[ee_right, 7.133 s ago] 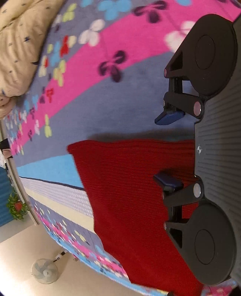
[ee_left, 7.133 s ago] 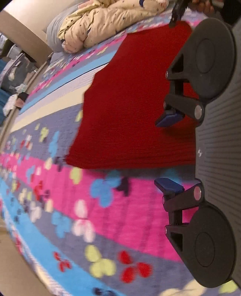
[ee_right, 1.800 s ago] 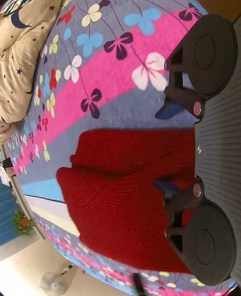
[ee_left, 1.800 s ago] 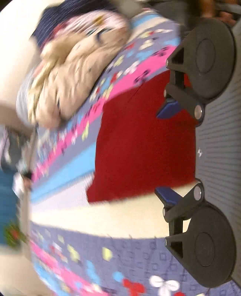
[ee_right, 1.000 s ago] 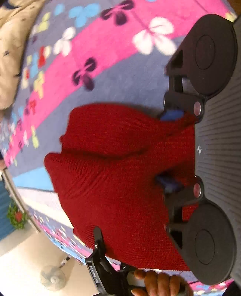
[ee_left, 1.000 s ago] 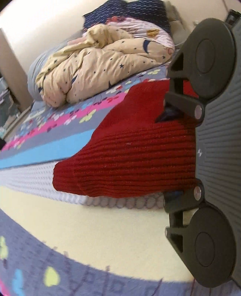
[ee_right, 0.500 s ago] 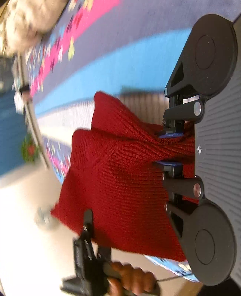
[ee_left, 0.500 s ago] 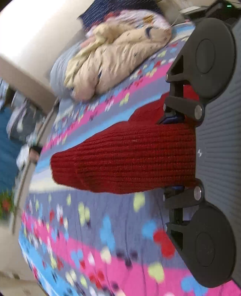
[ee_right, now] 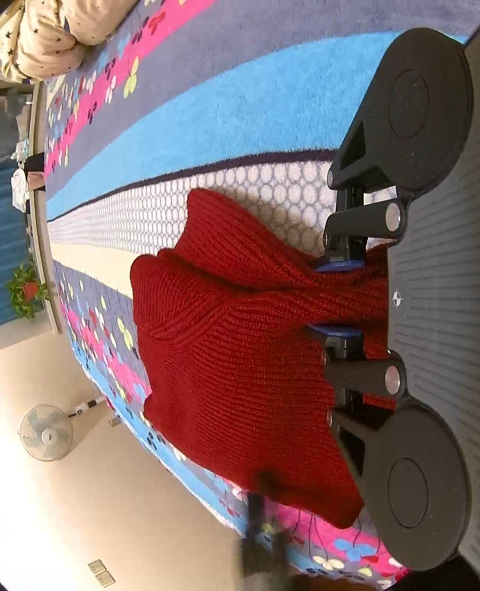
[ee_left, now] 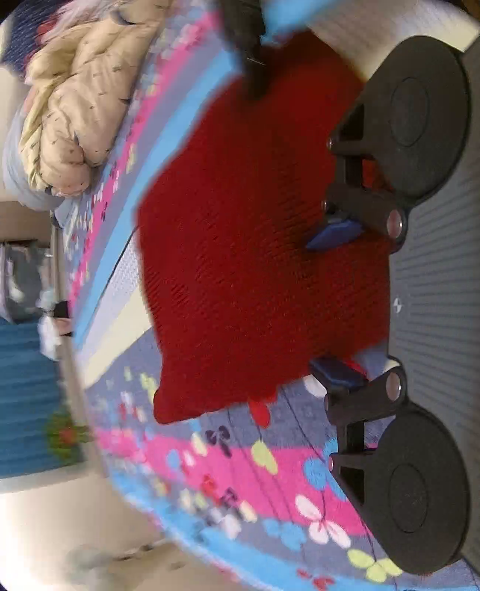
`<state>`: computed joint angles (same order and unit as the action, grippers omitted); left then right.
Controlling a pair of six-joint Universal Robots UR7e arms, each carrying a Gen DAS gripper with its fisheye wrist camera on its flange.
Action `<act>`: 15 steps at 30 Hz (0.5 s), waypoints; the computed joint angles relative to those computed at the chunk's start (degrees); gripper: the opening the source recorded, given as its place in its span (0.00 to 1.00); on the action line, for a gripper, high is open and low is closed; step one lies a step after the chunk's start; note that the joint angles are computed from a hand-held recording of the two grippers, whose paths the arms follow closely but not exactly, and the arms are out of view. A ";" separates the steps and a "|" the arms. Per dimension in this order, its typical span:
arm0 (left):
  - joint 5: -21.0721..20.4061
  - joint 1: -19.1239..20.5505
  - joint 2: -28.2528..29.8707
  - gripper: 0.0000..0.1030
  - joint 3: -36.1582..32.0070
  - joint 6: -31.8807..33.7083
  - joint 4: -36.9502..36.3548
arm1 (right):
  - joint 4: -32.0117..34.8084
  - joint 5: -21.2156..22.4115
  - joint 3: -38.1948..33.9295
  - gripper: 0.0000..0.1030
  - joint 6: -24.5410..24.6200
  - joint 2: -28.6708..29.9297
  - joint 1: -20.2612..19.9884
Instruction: Fold small clothes
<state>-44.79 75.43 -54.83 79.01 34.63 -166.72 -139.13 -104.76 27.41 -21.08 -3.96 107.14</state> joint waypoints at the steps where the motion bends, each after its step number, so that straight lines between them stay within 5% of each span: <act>1: 0.94 -0.97 -0.07 0.66 0.39 -0.26 -2.13 | -0.81 -0.72 1.37 0.35 -0.21 -0.53 0.24; 3: -0.34 -2.62 -1.76 0.60 2.77 0.29 -7.42 | -5.66 -2.48 5.81 0.36 -1.60 -2.26 0.65; 5: -4.00 -3.37 -5.53 0.61 5.86 -2.21 -4.68 | -8.57 -2.77 9.16 0.36 -1.73 -3.97 1.07; 8: 2.19 -1.49 -5.53 0.65 7.39 -10.24 12.00 | -8.81 -6.40 10.98 0.36 -4.55 -4.66 1.55; 10: 4.24 -2.73 -6.65 0.69 7.35 -13.28 16.24 | -6.18 -8.94 11.16 0.42 -3.99 -4.79 1.64; 12: 5.64 -5.43 -8.79 0.70 10.42 -13.63 10.99 | -6.97 -10.51 12.94 0.42 -1.80 -5.99 2.17; 15: 7.84 -8.65 -11.15 0.88 17.40 -8.62 -3.47 | -11.36 -15.28 17.94 0.50 -2.49 -8.42 3.51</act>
